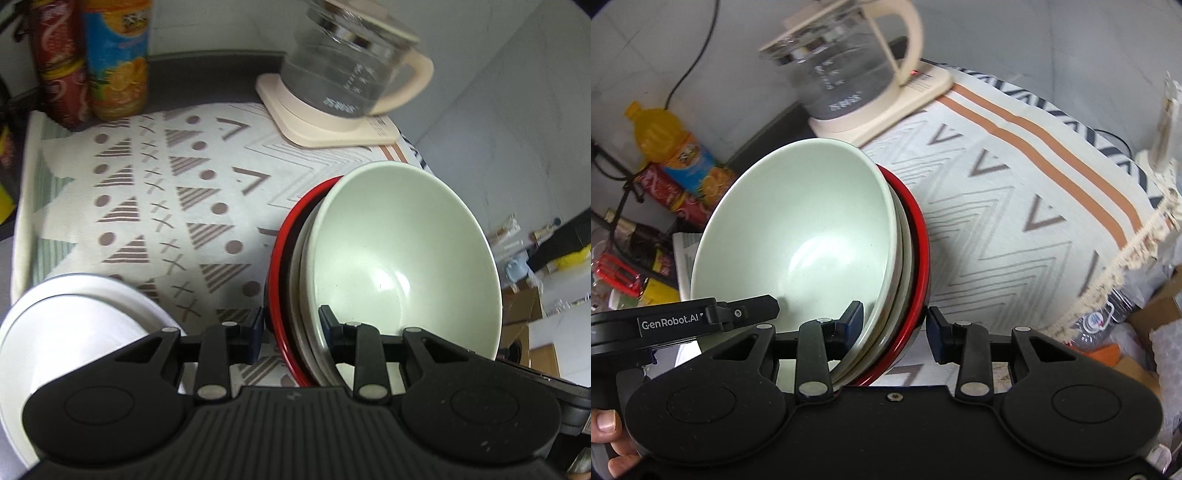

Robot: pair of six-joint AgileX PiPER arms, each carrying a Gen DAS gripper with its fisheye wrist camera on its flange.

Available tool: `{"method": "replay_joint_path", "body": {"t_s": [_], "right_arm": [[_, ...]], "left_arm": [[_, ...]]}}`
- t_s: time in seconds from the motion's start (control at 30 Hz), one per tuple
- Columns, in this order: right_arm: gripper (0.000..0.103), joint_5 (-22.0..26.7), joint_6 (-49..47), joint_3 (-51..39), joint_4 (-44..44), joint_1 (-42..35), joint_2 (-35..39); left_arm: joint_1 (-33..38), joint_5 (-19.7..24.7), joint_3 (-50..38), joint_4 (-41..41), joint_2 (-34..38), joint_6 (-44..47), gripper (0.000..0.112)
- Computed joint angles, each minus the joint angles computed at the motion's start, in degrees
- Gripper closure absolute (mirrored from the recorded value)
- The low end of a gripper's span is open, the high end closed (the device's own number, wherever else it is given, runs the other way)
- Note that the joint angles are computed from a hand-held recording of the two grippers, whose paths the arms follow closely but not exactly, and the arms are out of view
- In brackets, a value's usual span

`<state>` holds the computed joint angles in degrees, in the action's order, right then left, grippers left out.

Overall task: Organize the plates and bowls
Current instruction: 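Lift the bowl stack with both grippers and lower it onto the plates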

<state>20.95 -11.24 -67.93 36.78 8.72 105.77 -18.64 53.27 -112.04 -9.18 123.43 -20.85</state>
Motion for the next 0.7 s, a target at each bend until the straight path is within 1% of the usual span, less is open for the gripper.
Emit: {"method": "replay_joint_path", "body": {"t_s": [0.33, 0.7], "right_arm": [[0.067, 1.9, -5.8, -2.1, 3.8, 2.1, -0.3], [0.067, 4.2, -12.7, -4.7, 9.3, 4.8, -0.3]], "left_arm": [[0.9, -5.2, 10.2, 4.3, -7.7, -6.0, 0.083], [2.8, -8.3, 21.2, 10.1, -17.3, -14.1, 0.083]]}}
